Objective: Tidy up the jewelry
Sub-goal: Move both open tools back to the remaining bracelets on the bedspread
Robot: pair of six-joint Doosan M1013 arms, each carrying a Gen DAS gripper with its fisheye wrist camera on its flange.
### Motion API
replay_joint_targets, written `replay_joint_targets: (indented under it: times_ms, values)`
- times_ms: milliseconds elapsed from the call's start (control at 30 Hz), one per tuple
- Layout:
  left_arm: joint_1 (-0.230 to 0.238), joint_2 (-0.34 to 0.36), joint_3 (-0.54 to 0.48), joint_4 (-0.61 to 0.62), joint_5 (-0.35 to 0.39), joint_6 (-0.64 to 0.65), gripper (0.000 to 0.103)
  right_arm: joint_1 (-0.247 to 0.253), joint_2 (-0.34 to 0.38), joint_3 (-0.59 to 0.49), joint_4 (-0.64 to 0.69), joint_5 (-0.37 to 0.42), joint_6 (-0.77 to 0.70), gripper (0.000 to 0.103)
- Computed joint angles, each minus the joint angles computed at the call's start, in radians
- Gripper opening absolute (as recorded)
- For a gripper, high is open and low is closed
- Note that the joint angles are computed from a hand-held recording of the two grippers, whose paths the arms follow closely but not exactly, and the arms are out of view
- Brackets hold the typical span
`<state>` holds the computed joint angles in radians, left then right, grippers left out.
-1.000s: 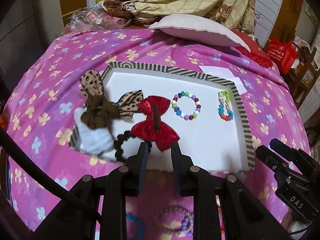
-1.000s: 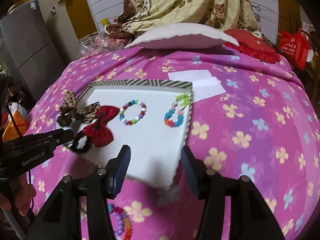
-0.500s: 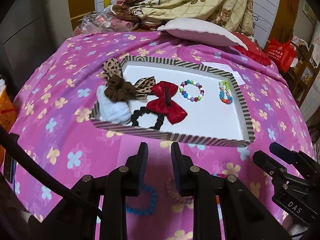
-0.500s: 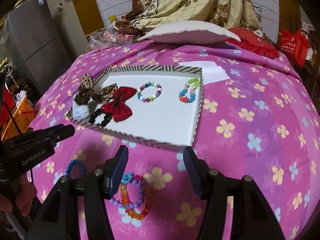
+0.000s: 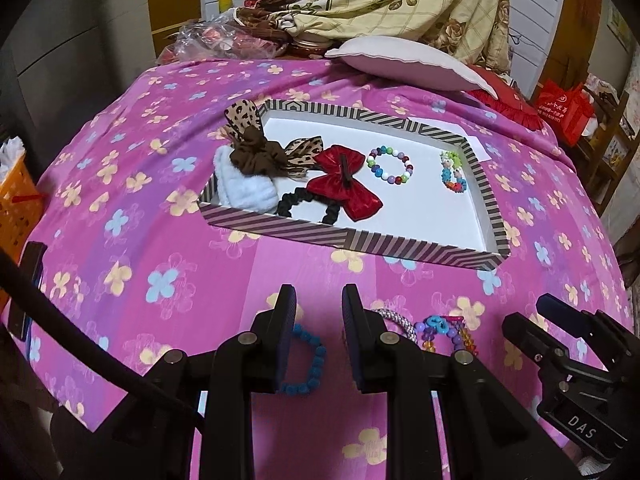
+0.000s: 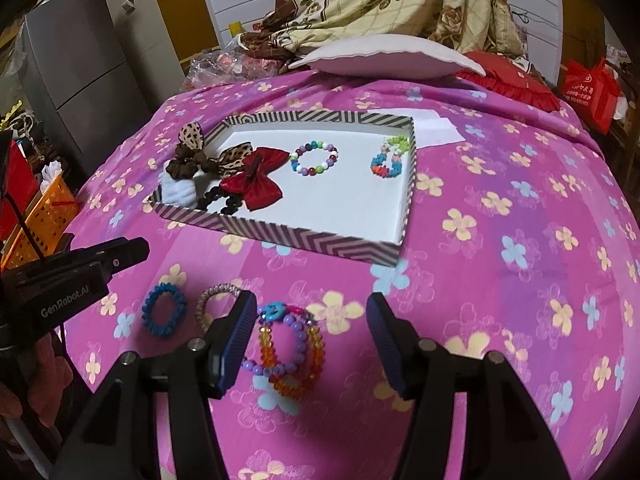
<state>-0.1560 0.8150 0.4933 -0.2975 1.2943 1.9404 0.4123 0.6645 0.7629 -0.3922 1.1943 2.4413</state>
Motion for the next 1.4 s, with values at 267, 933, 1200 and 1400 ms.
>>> replay_joint_targets:
  times_ms: [267, 933, 1200, 1400]
  values:
    - [0.006, -0.027, 0.048, -0.005, -0.029, 0.01, 0.036, 0.009, -0.008, 0.009, -0.007, 0.007, 0.004, 0.061]
    - [0.031, 0.04, -0.05, -0.02, 0.119, -0.054, 0.036, 0.002, -0.029, 0.099, 0.04, 0.012, -0.019, 0.056]
    - [0.011, 0.097, -0.127, 0.01, 0.201, -0.049, 0.036, -0.006, 0.001, 0.061, 0.05, 0.017, -0.092, 0.051]
    - [-0.003, 0.134, -0.187, 0.025, 0.253, -0.013, 0.04, -0.025, 0.034, 0.019, 0.081, 0.034, -0.144, 0.047]
